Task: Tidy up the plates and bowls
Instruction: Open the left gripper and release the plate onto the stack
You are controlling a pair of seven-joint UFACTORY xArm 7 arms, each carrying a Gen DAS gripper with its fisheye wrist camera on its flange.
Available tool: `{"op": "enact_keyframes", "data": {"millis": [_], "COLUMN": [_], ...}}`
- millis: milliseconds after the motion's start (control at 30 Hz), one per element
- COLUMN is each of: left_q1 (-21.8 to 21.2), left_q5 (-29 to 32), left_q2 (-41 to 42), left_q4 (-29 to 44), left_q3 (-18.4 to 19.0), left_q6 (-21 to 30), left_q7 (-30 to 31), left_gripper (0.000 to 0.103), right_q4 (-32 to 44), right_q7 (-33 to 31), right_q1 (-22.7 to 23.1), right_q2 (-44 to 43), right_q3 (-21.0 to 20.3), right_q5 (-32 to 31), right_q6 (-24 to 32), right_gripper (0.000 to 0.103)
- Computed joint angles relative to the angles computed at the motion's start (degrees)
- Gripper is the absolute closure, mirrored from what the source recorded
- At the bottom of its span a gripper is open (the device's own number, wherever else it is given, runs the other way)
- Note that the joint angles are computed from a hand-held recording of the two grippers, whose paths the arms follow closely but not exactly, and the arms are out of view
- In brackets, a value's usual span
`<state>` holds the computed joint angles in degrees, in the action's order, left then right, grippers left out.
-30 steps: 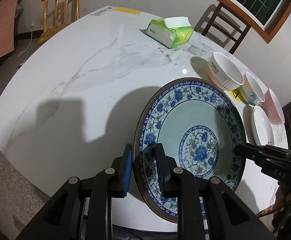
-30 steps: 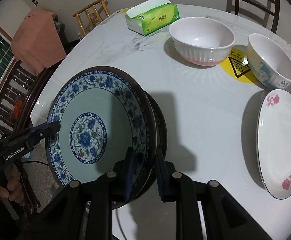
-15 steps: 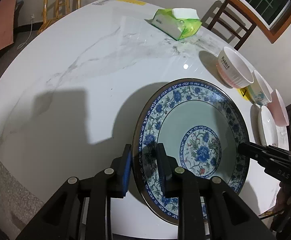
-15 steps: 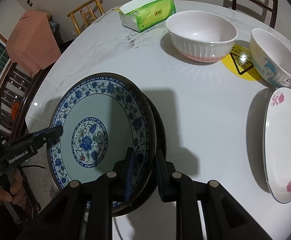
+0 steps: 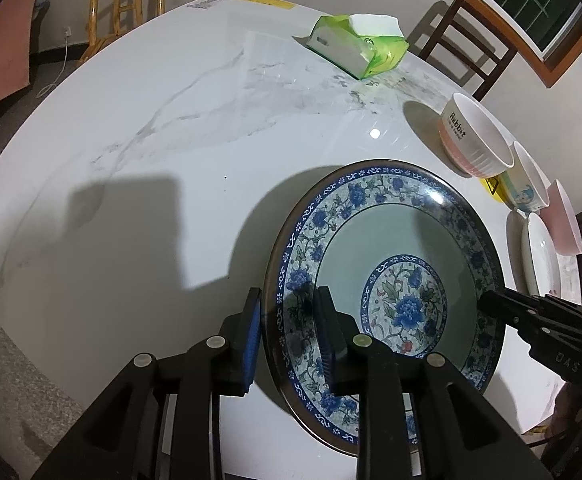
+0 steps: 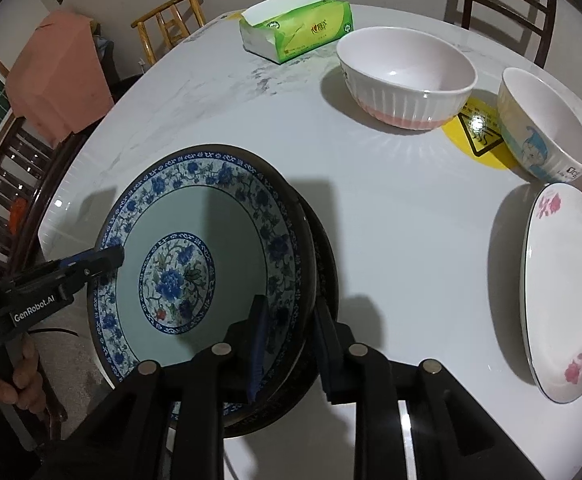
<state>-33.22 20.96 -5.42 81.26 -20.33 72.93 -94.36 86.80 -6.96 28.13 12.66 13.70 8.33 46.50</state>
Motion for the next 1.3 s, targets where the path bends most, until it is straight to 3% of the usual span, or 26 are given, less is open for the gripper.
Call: {"op": "enact_keyframes", "data": {"millis": [200,567,800,1067,1300], "left_q1": [-0.60,-0.89,-1.87,-3.96,-8.30], "left_q5": [0.71,1.16,2.78,7.66,12.52], "left_q2": [1.37,1.18,2.46,5.06,11.69], "left_q4": [1.63,1.41,4.06,8.63,17.08], "left_q3": [0.13,0.29,-0.10,-0.37,1.53], "left_q6": [1.39,1.15,4.95,7.48,7.97], "left_q7": [0.01,-0.62,-1.43,-3.06,-1.40], "left_gripper": [0.080,0.079,0.077,0.060,0.054], "right_q4": [0.44,-0.63,-3.20,-9.94,-15.52], "right_q7": [2.87,4.39,0.25,-10.28,-15.10], "right_q1": [1.89,2.88,0.60,-3.15,-4.42], "right_q2": [0.03,-0.52,-1.81,-6.22,-11.43], "right_q3": [-0.61,-0.83,-0.07,0.62,-0.99], "right_q5": [-6.18,-11.02,-5.48,7.50,12.01], "right_q6": [0.11,-3.00,-6.14,-12.80,-15.33], "right_gripper": [0.073,0.064,0.064,0.064,0.064]}}
